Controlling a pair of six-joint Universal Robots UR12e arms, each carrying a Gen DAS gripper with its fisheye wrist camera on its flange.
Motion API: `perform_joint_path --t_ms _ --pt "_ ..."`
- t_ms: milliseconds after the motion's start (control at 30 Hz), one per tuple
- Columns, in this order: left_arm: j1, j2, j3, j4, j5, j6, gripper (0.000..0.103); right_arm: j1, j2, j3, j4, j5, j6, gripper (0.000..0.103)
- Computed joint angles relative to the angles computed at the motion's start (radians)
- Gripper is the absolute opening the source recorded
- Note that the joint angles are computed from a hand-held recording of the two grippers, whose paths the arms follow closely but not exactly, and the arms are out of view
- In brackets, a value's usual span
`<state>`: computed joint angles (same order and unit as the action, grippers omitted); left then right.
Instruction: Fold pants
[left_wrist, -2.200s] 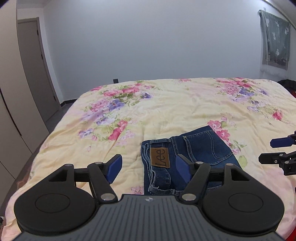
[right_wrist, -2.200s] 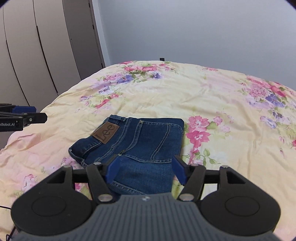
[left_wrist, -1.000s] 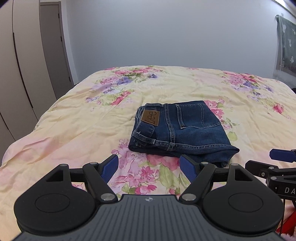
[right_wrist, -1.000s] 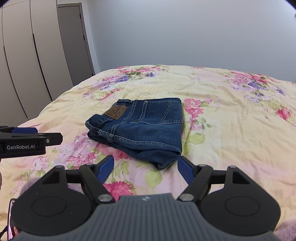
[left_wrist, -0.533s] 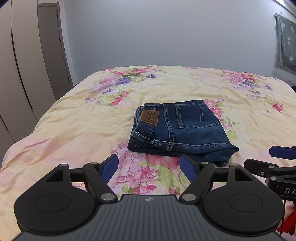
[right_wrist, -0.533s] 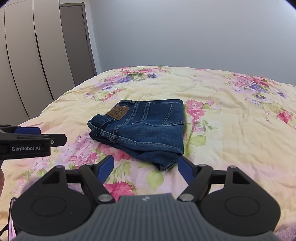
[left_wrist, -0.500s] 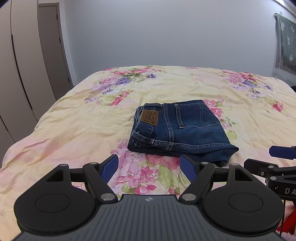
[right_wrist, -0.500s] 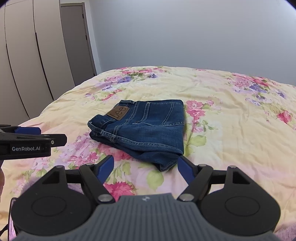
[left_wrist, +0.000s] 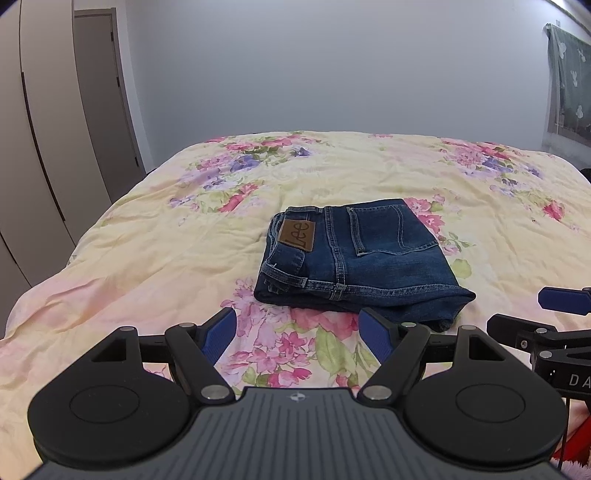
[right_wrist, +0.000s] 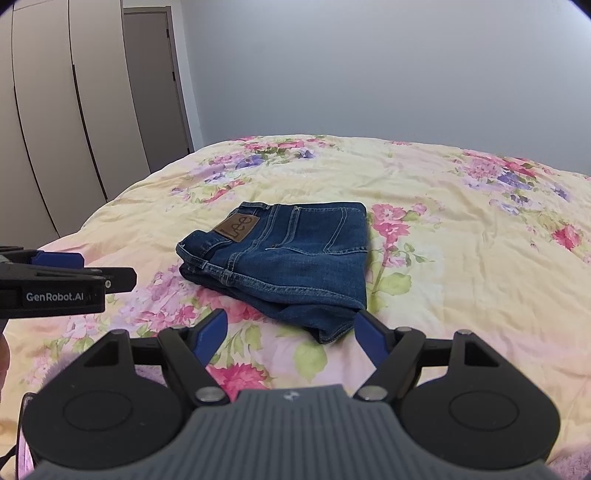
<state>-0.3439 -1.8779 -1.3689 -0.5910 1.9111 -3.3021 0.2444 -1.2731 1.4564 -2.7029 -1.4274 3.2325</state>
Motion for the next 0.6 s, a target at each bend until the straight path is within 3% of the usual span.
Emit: perform_joint_path --t_ms 600 --pt "-0.005 -0.001 0.0 0.005 -0.002 0.007 0.088 -0.003 -0.004 0.004 0.004 -0.003 0.001 0.072"
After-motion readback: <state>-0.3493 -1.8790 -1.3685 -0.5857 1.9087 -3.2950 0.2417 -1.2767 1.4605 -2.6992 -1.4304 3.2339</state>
